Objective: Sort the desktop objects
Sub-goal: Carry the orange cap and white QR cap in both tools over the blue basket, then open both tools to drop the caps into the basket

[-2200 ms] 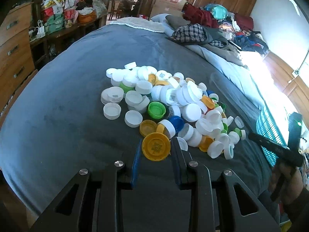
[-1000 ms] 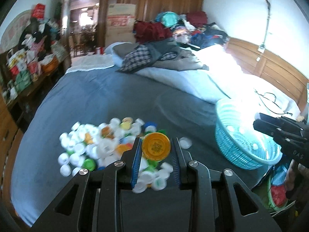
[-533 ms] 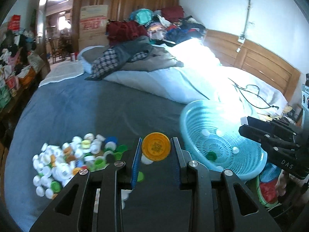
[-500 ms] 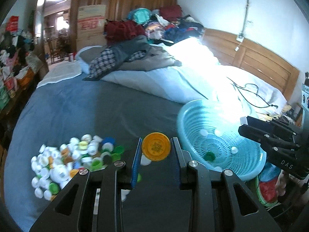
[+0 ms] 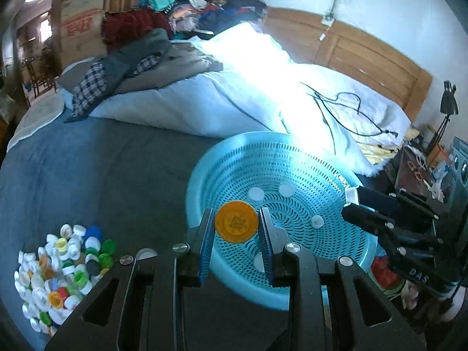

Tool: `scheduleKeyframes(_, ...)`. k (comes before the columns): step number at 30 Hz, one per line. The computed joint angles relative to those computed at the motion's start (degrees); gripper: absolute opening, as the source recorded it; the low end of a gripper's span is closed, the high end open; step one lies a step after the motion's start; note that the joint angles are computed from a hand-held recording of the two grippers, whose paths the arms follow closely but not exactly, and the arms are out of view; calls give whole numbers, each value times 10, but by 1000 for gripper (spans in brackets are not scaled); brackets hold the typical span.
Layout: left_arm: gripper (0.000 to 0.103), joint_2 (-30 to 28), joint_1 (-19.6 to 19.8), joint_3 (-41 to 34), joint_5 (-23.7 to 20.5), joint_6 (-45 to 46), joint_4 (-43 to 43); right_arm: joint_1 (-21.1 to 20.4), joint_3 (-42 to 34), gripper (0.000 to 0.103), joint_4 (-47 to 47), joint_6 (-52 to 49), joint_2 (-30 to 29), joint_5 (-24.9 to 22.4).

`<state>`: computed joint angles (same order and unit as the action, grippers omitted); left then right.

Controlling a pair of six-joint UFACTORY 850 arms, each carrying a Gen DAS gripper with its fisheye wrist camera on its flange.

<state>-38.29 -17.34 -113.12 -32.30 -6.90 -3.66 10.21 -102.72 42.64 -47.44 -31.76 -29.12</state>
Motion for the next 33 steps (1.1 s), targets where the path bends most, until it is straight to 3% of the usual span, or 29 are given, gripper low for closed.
scheduleKeyframes(7,25,-24,-7,-34,-12,8,-3,-9,3,34,-3,3,-1,0)
scheduleKeyframes(8,27,-24,-7,-33,-7,17,-8,-9,1,34,-7,6,-2,2)
scheduleKeyframes(9,38,-24,-8,-32,-7,21,-5,-8,0,36,-17,15,-3,7)
scheduleKeyframes(10,59,-19,-11,-24,0,2,22,-6,1,58,-26,24,-2,13)
scheduleKeyframes(12,72,6,-12,19,40,-51,83,-6,14,87,-6,11,6,35)
scheduleKeyframes(17,72,71,18,134,113,-57,71,-1,46,86,79,-75,29,36)
scheduleKeyframes(20,72,97,55,200,129,-16,7,7,77,86,131,-130,45,36)
scheduleKeyframes(24,67,121,95,272,125,-77,46,28,123,86,194,-216,66,33)
scheduleKeyframes(27,67,124,104,297,123,-38,6,50,138,85,206,-251,63,20)
scheduleKeyframes(32,67,95,92,283,109,39,-30,73,147,85,191,-224,43,1)
scheduleKeyframes(33,63,86,91,277,105,42,-33,73,149,85,194,-221,42,-1)
